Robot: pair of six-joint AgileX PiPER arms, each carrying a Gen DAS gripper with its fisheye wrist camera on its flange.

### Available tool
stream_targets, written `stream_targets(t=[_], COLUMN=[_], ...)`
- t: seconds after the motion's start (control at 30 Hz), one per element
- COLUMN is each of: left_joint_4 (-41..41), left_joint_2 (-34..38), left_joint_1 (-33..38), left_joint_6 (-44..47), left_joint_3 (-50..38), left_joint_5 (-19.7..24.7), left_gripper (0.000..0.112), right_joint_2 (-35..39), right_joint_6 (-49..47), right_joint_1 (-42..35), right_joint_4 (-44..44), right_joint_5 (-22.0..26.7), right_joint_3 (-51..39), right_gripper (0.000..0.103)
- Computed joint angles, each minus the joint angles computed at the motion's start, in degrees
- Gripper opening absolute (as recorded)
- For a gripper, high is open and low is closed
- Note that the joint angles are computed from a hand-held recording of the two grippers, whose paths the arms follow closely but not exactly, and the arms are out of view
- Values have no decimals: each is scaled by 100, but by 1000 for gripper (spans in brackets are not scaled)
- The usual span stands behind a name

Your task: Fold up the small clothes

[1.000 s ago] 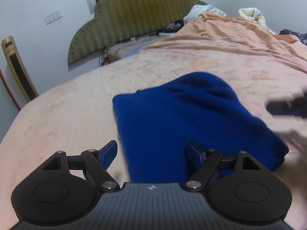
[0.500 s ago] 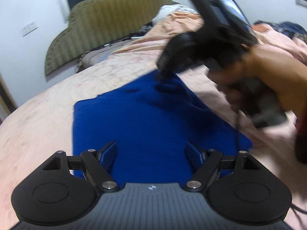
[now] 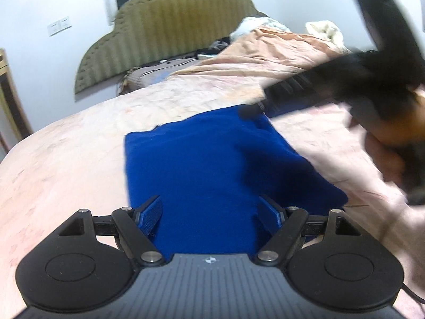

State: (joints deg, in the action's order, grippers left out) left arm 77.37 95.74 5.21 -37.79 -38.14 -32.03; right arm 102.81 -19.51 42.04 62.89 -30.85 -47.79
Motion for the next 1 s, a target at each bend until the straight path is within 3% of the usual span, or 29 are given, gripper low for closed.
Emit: stream_targets(t=[0.1,0.17,0.23,0.33,0.47,0.57,0.63,0.73,0.77,0.83,0.9,1.0], left_joint_4=[673,814,672,461,1520,1731,1733,1076,721,185,-548,-616], left_joint_2=[124,83,-61,-134,20,65,103,97,101,111,166,281], left_joint_1=[-31,61,201,477,1227,1679,1822,1748,1674,1574,1564,1607], left_joint_6=[-761,-924,-742,-407,-851,-417,-80,708,971,1272,1785,1631], left_joint_3=[-191,-153,-28,33,-192,-99,-19,201,262,311,385,197], left_joint_5=[313,265,147,56,-543,-803,-808,-564,-466,-345,-345,-126], left_gripper=[79,79,79,79,79,79,79,79,79,79,81,82], right_joint_2=[231,541,387,52,59,21,21,160,224,303,315,256], right_joint_6=[-1647,-2187,-1811,-347,-191,902,1490,1371,1153,731,540,337], right_joint_1=[404,578,728,1090,1586,1733,1854,1972,1975,1998,2049,2157], right_joint_4=[1434,2423,2569,1853,2476,2032,1697,1709,1851,2178,2382,2527], right_joint_5=[-3,-451,-615,-885,-1333,-1232,-1221,-1200,-1164,-1162,-1248,-1363], right_joint_3=[-354,-575,-402,168,352,719,880,759,648,449,364,338], right_gripper=[47,48,52,55,56,57,57,56,52,31,20,15])
